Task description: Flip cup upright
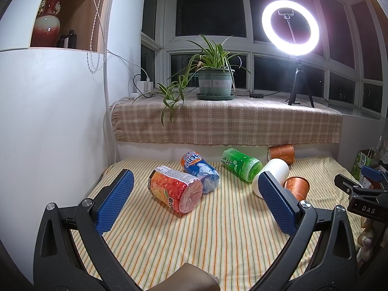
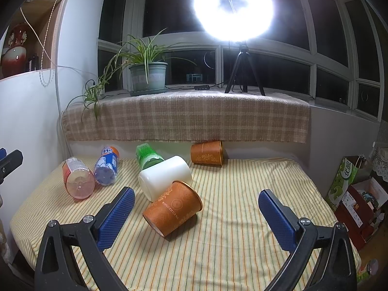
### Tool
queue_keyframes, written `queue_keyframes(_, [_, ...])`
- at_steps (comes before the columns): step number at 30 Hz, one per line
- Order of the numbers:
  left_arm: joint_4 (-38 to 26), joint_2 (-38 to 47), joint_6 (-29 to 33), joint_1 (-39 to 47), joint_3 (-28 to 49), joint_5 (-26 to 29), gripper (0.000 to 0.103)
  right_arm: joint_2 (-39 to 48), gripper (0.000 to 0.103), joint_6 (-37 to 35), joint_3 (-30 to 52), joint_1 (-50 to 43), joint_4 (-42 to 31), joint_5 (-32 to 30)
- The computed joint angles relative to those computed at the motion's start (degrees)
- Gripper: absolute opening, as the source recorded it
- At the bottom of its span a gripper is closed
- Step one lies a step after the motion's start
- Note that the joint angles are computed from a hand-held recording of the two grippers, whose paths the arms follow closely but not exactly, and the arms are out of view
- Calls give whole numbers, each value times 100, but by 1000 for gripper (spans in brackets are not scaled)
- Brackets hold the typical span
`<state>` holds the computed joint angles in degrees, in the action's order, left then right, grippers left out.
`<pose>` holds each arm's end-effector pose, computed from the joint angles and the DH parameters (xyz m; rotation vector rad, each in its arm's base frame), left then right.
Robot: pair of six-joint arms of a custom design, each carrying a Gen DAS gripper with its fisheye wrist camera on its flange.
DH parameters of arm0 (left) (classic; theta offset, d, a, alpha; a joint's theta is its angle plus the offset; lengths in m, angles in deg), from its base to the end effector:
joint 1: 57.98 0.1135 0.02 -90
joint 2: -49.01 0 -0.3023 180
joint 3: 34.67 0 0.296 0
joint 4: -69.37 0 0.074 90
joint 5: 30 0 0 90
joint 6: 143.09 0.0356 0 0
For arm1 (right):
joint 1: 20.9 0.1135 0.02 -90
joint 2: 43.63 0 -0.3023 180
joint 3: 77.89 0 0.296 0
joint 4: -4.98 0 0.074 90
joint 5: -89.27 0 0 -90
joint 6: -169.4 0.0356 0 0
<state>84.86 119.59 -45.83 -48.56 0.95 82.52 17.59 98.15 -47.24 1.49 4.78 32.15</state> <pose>0.2615 0.0296 0.1934 0.2279 1.8738 -0.1765 0.2095 0.0654 0.1748 0.2705 2.0000 -0.1524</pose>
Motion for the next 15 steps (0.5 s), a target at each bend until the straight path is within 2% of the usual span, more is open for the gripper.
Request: queue_keyframes(15, [-33,8,15,-3,16,0,103,109,103,47,34,-107,-13,-135])
